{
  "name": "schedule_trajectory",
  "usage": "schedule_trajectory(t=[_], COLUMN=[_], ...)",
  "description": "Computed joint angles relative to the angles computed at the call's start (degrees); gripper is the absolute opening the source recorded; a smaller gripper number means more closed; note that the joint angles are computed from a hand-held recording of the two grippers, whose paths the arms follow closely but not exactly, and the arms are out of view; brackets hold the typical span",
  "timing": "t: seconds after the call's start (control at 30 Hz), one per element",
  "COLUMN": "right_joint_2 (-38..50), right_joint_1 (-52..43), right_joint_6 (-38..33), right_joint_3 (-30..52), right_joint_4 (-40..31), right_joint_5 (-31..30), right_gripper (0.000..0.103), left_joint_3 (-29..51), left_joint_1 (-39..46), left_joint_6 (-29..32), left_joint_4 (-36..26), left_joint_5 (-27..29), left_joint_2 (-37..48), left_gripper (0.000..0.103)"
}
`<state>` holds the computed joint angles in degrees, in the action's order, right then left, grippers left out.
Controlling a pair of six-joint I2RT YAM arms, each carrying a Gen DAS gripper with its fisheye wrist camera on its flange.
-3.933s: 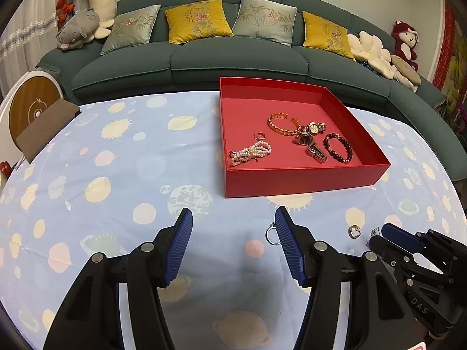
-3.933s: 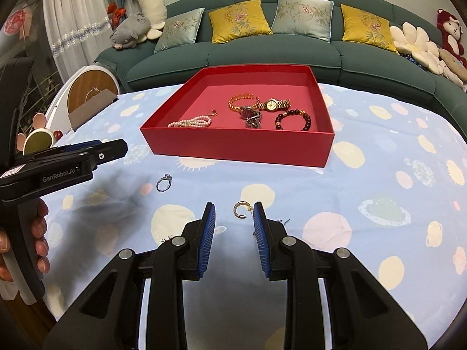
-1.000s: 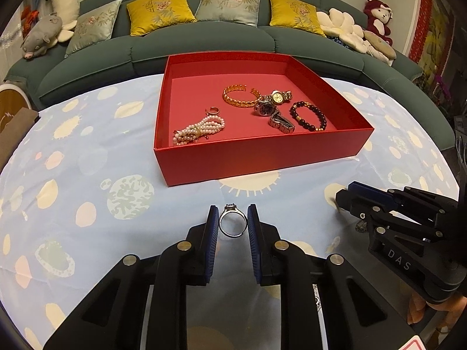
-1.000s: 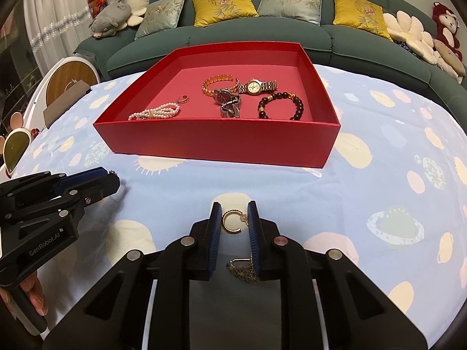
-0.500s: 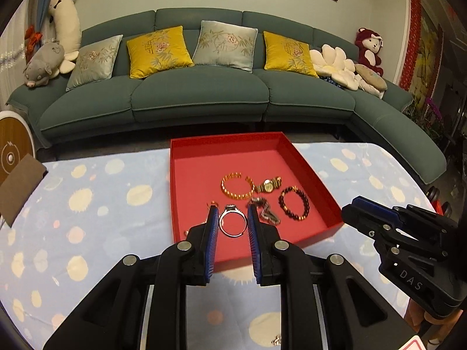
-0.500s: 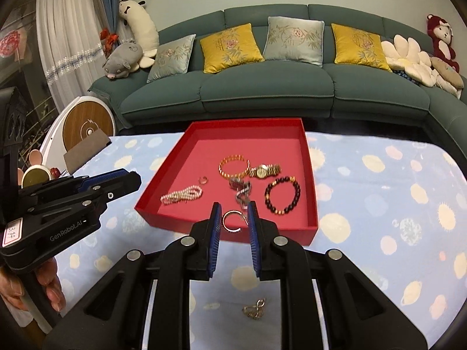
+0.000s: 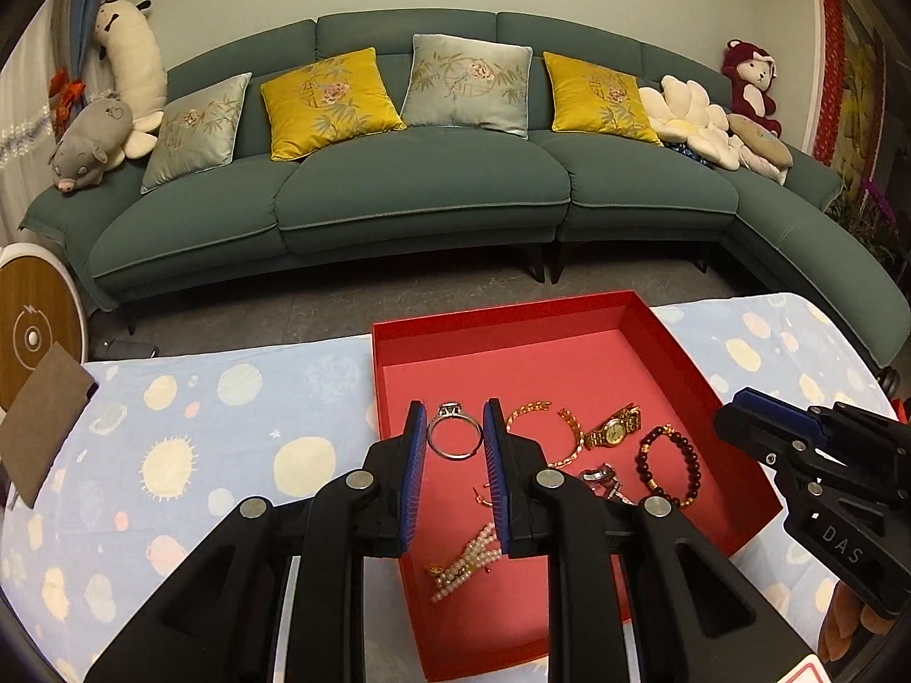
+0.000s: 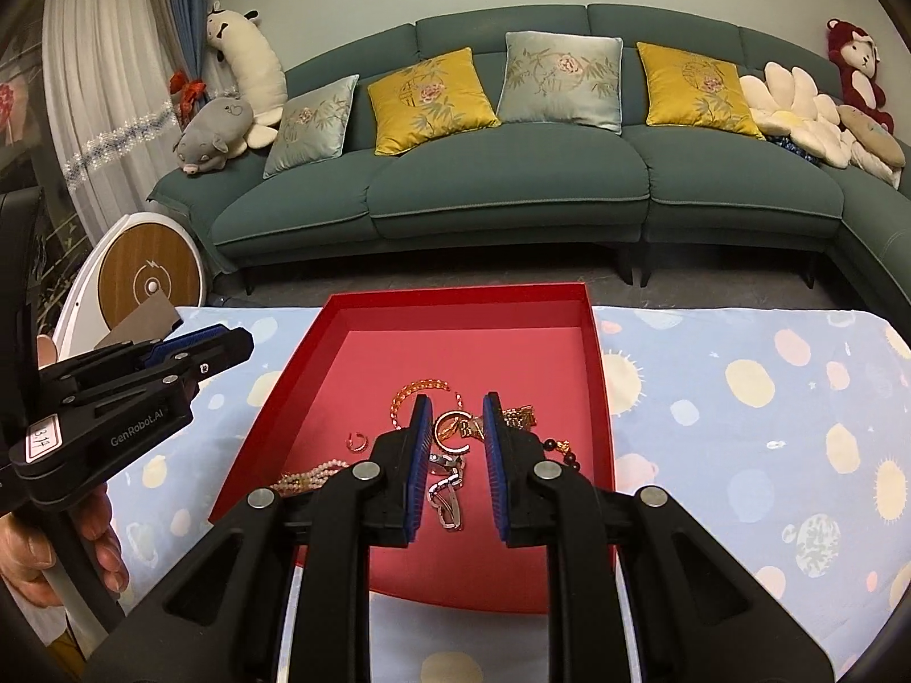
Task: Organize jewelry
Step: 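Carry the earring and ring into the red box and open both tools, then lift both open tools out of the red box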
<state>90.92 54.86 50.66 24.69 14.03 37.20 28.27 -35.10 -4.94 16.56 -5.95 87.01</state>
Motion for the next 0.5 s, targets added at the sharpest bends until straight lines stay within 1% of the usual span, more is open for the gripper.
schedule_trajectory(t=[0.07,0.17,0.2,0.27,0.3,0.33,0.37,0.43,0.5], right_joint_2=[2.2,3.8,4.0,4.1,4.1,4.0,3.7,2.6,0.8], right_joint_1=[-0.8,-1.1,-1.2,-1.3,-1.0,-0.8,-0.6,0.0,0.6], right_joint_6=[-0.9,-0.3,0.0,0.1,0.5,0.9,1.2,1.7,1.8], right_joint_3=[0.5,0.3,0.0,-0.5,-0.9,-1.1,-1.4,-1.9,-2.4], right_joint_4=[1.2,2.6,3.1,3.8,4.3,4.5,4.6,4.3,3.9], right_joint_5=[-0.9,-1.3,-1.3,-1.1,-0.5,0.2,0.7,2.2,3.5], right_gripper=[0.018,0.018,0.018,0.019,0.019,0.02,0.022,0.033,0.033], left_joint_3=[0.6,0.8,0.6,0.4,0.0,-0.3,-0.5,-0.3,-0.6], left_joint_1=[0.3,0.2,0.1,0.0,-0.2,-0.3,-0.4,-0.2,0.2], left_joint_6=[0.1,0.2,0.0,-0.4,-0.8,-1.0,-1.2,-1.3,-2.1], left_joint_4=[0.8,2.4,3.0,3.6,3.9,4.3,4.5,3.3,2.1], left_joint_5=[0.4,0.7,0.6,0.8,0.3,-0.2,-0.5,-0.6,-0.5], left_joint_2=[2.1,4.0,4.1,4.2,3.9,3.6,3.2,1.9,-0.4], left_gripper=[0.018,0.018,0.021,0.034,0.047,0.052,0.053,0.054,0.055])
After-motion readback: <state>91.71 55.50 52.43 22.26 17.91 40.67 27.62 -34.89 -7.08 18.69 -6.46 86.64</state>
